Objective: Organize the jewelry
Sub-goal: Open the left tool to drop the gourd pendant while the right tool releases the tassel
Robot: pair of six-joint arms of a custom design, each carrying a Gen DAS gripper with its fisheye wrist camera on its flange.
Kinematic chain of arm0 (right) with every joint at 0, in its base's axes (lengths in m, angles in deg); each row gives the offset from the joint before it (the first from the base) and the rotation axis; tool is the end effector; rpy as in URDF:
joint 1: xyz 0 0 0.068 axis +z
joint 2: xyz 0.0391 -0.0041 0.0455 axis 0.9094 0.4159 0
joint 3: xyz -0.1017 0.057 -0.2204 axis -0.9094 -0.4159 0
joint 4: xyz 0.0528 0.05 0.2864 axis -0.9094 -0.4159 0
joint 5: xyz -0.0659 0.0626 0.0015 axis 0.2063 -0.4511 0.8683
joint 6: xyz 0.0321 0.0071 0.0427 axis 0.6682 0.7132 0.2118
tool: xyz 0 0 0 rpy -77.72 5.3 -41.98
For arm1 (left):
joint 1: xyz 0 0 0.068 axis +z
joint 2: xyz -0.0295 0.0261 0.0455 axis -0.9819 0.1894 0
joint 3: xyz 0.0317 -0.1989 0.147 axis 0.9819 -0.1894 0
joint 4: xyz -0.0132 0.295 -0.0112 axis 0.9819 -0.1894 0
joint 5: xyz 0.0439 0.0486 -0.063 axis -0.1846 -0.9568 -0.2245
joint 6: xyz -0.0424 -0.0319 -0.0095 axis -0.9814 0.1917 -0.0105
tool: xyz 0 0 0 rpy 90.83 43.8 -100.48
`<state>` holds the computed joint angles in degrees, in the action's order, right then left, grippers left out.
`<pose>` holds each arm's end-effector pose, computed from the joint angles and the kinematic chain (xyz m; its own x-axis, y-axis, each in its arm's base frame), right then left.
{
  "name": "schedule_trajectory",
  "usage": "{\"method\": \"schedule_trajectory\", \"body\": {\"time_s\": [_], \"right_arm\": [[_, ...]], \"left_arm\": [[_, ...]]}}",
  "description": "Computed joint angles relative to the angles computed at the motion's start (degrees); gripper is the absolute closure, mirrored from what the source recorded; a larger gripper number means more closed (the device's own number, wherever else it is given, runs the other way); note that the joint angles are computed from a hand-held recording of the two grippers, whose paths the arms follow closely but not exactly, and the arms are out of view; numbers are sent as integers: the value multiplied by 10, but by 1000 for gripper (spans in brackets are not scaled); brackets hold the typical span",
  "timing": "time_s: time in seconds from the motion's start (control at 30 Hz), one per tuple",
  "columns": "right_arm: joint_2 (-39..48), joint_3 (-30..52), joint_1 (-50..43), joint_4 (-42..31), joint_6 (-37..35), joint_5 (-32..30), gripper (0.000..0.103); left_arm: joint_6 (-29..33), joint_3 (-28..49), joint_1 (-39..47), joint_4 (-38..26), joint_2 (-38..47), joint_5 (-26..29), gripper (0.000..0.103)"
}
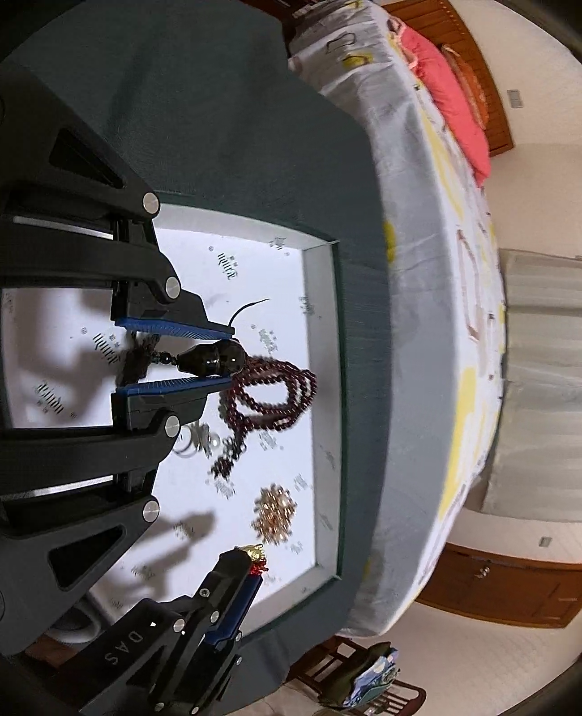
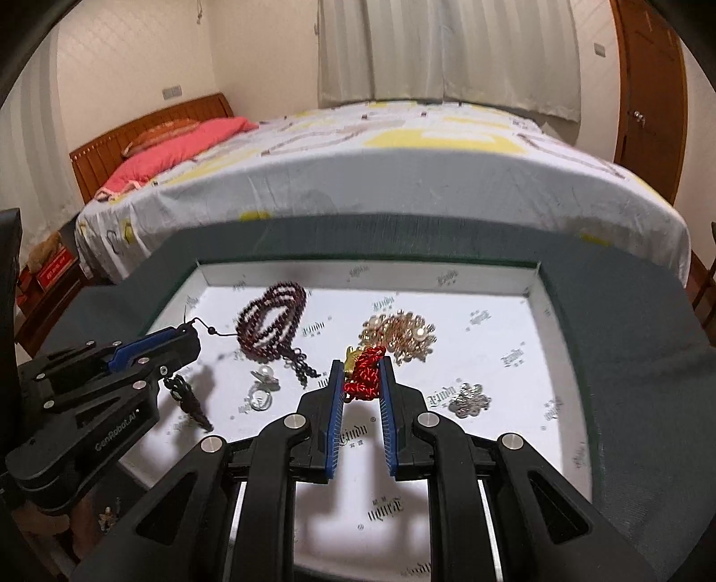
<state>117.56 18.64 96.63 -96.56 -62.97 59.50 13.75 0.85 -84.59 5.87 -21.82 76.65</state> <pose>0.1966 0.1229 0.2001 -0.6557 -0.2931 -0.6958 -0.5143 0.8481 0.1274 0.1311 -0.0048 0.1985 -0.6973 -0.2205 -0.6820 -0.2684 0.9626 -0.0368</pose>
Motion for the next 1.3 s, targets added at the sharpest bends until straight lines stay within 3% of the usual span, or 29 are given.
{"method": "schedule_trajectory", "body": {"time_s": [0.5, 0.83, 0.9, 0.97, 1.1, 1.3], "right_arm": [[87, 28, -2, 10, 2, -8, 87], [87, 28, -12, 10, 5, -15, 84], [74, 21, -12, 11, 7, -13, 58], [59, 14, -12, 13, 6, -9, 54], [50, 14, -20, 8, 6, -15, 54], [12, 8, -17, -2, 7, -8, 54]], "left_arm": [[38, -18, 49, 42, 65, 46, 84], [32, -13, 47, 34, 50, 49, 48], [31, -10, 51, 28, 41, 52, 43], [29, -5, 55, 23, 35, 54, 35], [36, 2, 71, 12, 17, 73, 31], [33, 7, 57, 1, -22, 59, 27]]}}
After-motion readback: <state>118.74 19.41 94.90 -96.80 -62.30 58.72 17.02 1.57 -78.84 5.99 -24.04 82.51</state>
